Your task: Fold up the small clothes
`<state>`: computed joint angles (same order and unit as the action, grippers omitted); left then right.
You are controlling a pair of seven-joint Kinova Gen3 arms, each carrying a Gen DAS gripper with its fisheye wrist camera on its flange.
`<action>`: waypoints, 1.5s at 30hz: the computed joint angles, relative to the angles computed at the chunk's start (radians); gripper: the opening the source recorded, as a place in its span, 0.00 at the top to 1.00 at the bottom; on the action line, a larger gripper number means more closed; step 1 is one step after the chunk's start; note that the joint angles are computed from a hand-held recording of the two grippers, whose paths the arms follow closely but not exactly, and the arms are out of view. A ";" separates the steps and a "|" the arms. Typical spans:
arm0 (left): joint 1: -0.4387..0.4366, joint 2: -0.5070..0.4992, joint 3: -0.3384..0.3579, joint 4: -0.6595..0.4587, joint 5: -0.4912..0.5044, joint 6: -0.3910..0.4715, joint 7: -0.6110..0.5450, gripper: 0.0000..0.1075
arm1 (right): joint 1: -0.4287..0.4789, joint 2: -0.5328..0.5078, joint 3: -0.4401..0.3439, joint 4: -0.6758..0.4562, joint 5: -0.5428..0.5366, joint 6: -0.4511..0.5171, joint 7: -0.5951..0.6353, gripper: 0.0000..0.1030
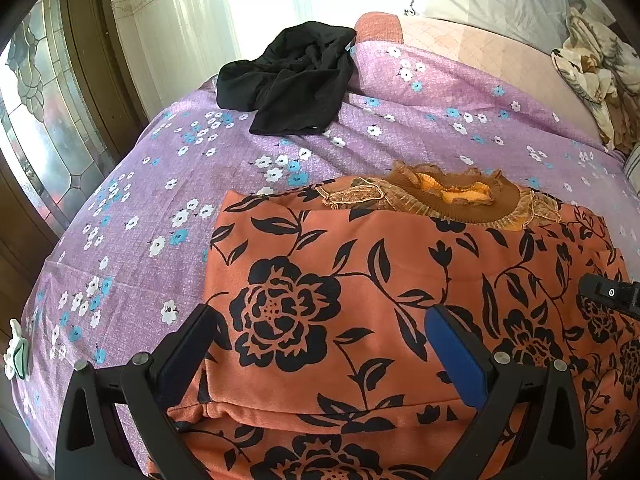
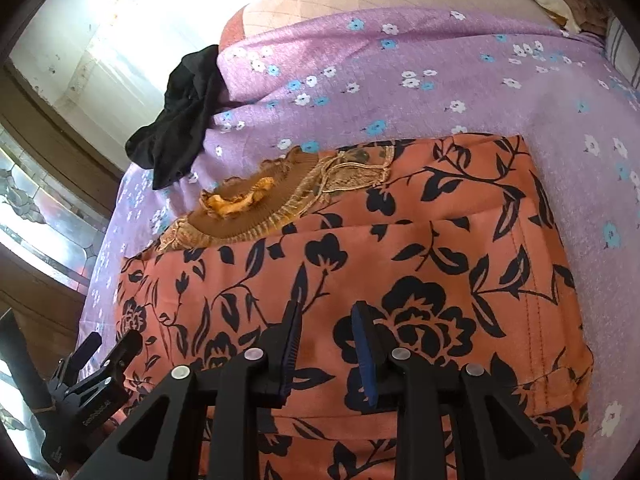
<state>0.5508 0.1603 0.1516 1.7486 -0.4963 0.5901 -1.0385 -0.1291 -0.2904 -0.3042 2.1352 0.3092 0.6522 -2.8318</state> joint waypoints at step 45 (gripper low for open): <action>-0.097 -0.193 0.067 0.171 -0.028 -0.047 0.035 0.04 | -0.054 -0.112 -0.128 0.070 0.012 0.006 -0.139 0.30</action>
